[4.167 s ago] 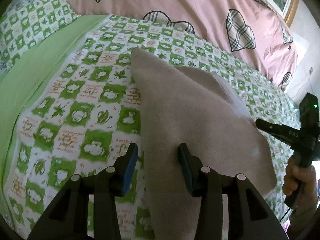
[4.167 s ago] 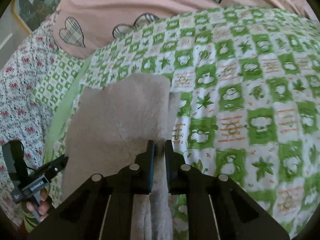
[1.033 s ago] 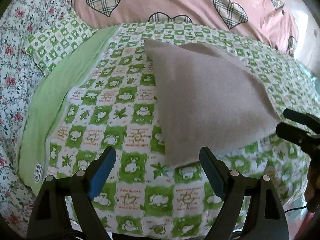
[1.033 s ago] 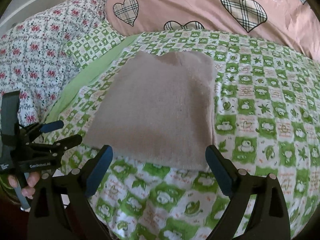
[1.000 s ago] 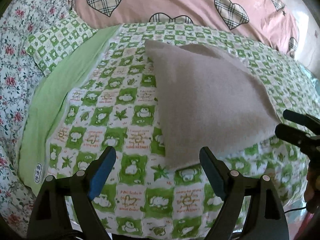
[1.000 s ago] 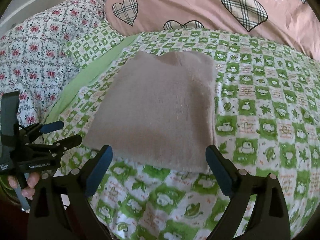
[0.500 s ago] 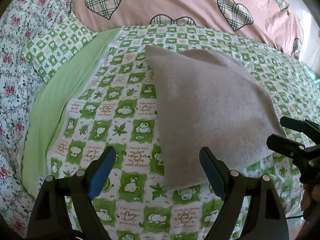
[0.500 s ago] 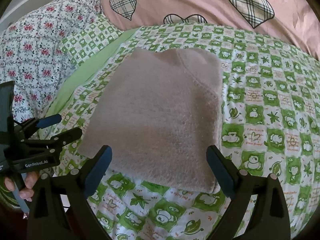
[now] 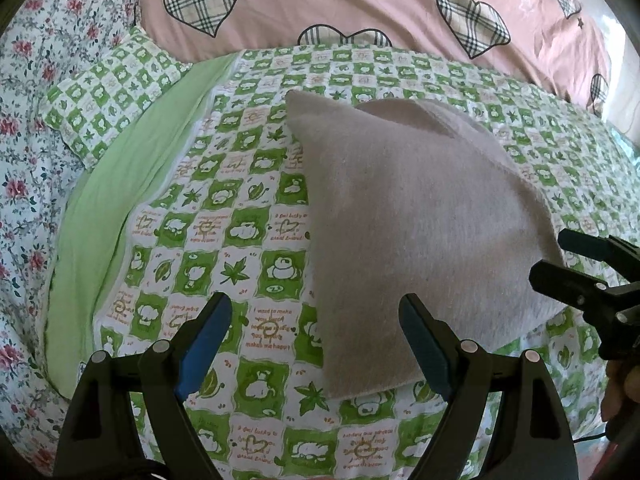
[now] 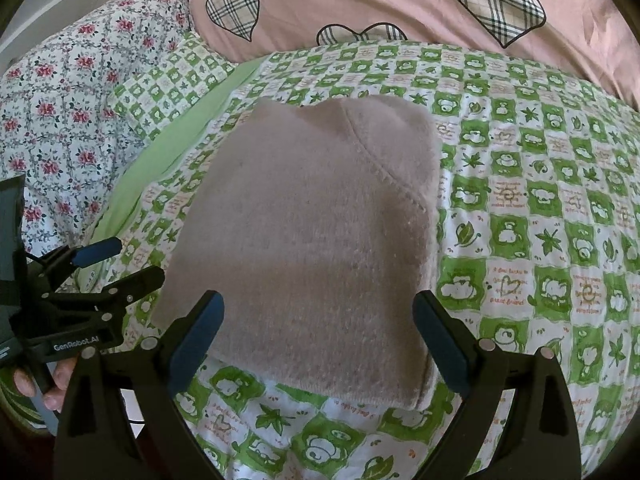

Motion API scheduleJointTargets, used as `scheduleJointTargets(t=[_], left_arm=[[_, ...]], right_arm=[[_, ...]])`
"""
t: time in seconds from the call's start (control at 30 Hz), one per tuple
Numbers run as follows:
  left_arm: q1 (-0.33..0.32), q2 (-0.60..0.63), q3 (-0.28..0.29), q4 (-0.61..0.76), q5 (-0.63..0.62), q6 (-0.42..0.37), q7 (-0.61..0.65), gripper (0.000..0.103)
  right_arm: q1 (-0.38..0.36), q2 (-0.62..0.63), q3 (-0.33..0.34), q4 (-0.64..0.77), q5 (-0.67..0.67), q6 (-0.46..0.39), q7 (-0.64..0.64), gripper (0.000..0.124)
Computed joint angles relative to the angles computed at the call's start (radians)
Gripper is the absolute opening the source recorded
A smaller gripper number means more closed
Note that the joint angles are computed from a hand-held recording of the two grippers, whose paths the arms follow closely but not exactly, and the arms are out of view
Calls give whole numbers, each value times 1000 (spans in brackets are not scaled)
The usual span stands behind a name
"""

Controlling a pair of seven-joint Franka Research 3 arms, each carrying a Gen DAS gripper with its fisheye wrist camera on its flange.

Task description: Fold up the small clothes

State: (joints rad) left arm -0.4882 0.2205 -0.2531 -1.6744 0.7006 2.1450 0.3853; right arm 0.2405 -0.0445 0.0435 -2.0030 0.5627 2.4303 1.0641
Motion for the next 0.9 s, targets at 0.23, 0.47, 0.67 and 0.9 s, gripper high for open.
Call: scheduleJointTargets(t=[0.23,0.47,0.67,0.9], left_arm=[[1,11,5,21,3,8,0,86],[3,23,11,38,1,18,-1,86],[3,27,13,39,-7,19,2,86],[4,27,14,35,-8,28,1,86]], right_arm=[[3,17,4,22,-19,-8,17,95],[2,34,5,42,-35,-10,32,95],[-5,56,4,68,-32,-23,34,96],[-6,56,6,67,-31,-21,34,96]])
